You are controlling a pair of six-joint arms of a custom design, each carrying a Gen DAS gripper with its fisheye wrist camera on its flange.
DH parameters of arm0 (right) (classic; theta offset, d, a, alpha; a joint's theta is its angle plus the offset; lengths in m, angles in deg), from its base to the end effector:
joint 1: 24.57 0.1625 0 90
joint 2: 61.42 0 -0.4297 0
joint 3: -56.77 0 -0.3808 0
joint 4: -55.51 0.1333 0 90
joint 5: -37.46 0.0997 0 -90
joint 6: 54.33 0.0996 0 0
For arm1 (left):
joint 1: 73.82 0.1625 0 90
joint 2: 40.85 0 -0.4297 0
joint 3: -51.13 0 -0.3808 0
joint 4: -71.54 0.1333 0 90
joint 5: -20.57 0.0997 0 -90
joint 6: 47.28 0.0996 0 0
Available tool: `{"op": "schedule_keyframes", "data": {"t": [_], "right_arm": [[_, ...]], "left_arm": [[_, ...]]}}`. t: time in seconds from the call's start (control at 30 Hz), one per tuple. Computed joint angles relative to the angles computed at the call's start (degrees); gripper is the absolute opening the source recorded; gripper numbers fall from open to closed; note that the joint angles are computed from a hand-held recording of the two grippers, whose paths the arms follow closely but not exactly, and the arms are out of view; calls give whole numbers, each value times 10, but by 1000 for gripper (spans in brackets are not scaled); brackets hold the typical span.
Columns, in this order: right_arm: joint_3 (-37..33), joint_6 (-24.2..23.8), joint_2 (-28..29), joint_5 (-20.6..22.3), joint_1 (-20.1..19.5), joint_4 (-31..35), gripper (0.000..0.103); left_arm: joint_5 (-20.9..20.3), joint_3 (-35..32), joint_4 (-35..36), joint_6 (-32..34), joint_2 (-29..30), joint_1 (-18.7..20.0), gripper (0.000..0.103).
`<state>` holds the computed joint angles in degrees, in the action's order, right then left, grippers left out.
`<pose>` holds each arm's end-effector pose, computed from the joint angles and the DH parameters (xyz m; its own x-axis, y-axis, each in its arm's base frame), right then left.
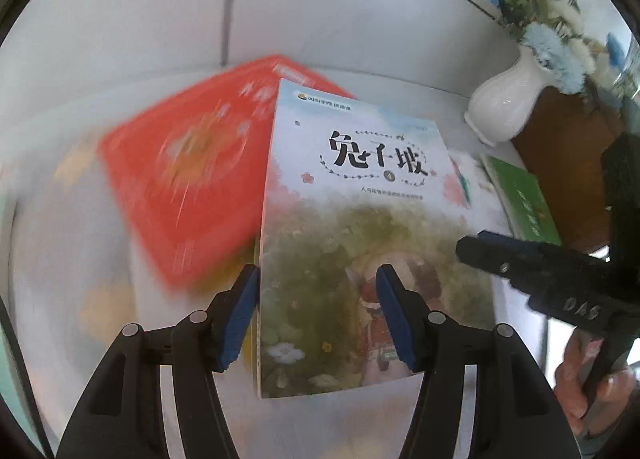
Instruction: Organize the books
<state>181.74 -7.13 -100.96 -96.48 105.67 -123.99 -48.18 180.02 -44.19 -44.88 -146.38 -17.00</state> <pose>0.3502 -0.3145 -0.0080 -0.8679 0.2682 0.4182 -0.0112 0.8311 -0.5561 -0.0432 -0.3756 0.3369 -0.7647 0.5321 -0.3635 0.5793 0.8147 -0.0262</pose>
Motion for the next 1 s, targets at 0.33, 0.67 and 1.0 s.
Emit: {"op": "schedule_keyframes", "data": {"t": [0.33,0.67,1.0], "right_arm": [[-1,149,38,98,131,98,42],[0,180,68,120,177,103,38],[37,188,94,127,176,-28,32]], "left_arm": [[-15,17,343,-125,-267,-33,56],[5,32,404,-226,-363,-85,60],[-263,-15,220,-62,-298,172,52]]}}
